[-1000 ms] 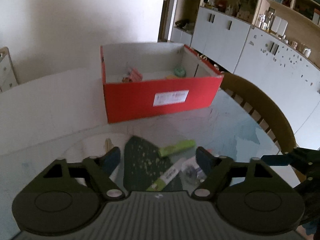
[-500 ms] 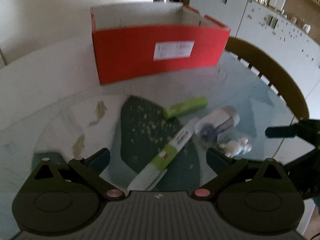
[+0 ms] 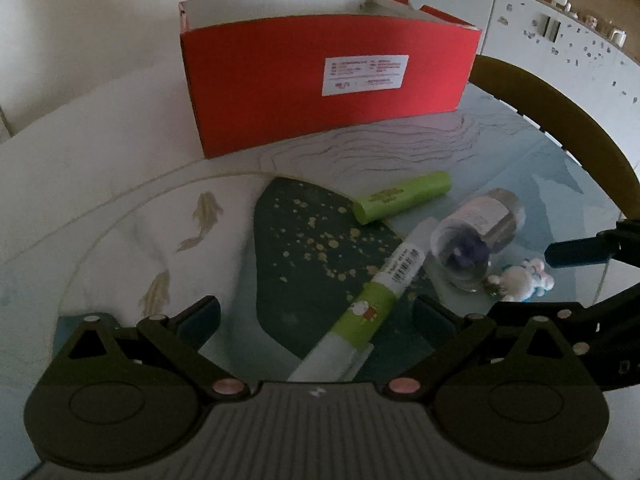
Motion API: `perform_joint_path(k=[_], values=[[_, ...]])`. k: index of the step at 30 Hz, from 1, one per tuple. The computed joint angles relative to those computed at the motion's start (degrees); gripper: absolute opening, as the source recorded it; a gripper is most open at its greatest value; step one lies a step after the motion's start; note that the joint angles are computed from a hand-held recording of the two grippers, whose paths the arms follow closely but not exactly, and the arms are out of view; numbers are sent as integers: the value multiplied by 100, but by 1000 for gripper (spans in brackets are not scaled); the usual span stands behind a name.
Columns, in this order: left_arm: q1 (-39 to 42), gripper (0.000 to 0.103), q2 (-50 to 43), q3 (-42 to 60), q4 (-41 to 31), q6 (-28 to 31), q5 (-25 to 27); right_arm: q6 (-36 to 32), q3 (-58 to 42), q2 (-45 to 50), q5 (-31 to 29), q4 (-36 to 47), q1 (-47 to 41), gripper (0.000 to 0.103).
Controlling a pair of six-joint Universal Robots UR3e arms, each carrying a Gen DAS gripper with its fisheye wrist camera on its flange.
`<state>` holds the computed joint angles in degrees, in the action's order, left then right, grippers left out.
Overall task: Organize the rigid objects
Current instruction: 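Grasp the white-green glue stick with the left tool while the right tool grasps the white bunny figure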
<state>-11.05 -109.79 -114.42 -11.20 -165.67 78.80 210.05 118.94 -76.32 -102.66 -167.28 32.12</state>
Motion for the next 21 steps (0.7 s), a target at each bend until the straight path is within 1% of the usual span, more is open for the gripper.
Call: perform_joint_path(k=[2, 7, 9, 10, 13, 14, 15, 16, 17, 18, 19, 20, 21], values=[[-11, 103, -56, 14, 90, 20, 22, 67, -51, 51, 0, 37, -7, 81], [-77, 102, -148, 7, 280, 123, 118, 110, -144, 121, -124, 100, 61, 80], [-93, 102, -149, 2, 299, 99, 132, 112, -158, 134, -150, 100, 75, 78], [-121, 101, -156, 54, 236, 68, 167, 119, -180, 146, -190, 125, 99, 77], [-154, 95, -147, 126, 133, 82, 150, 128, -189, 145, -237, 142, 115, 72], [-172, 87, -135, 127, 125, 132, 141, 124, -186, 132, -250, 158, 117, 68], [-178, 76, -116, 113, 128, 184, 97, 124, -179, 115, -257, 170, 120, 64], [-181, 71, -78, 78, 146, 253, 37, 118, -151, 94, -233, 148, 110, 63], [-192, 60, -38, 51, 150, 318, -11, 111, -107, 64, -177, 103, 85, 60], [-200, 51, -10, 38, 136, 353, -45, 121, -89, 48, -159, 91, 81, 60], [-218, 47, 24, 33, 104, 368, -65, 131, -82, 39, -157, 96, 82, 60], [-237, 37, 52, 44, 50, 375, -80, 129, -76, 30, -153, 95, 84, 59], [-248, 31, 81, 56, -10, 371, -108, 121, -70, 23, -143, 91, 84, 59]])
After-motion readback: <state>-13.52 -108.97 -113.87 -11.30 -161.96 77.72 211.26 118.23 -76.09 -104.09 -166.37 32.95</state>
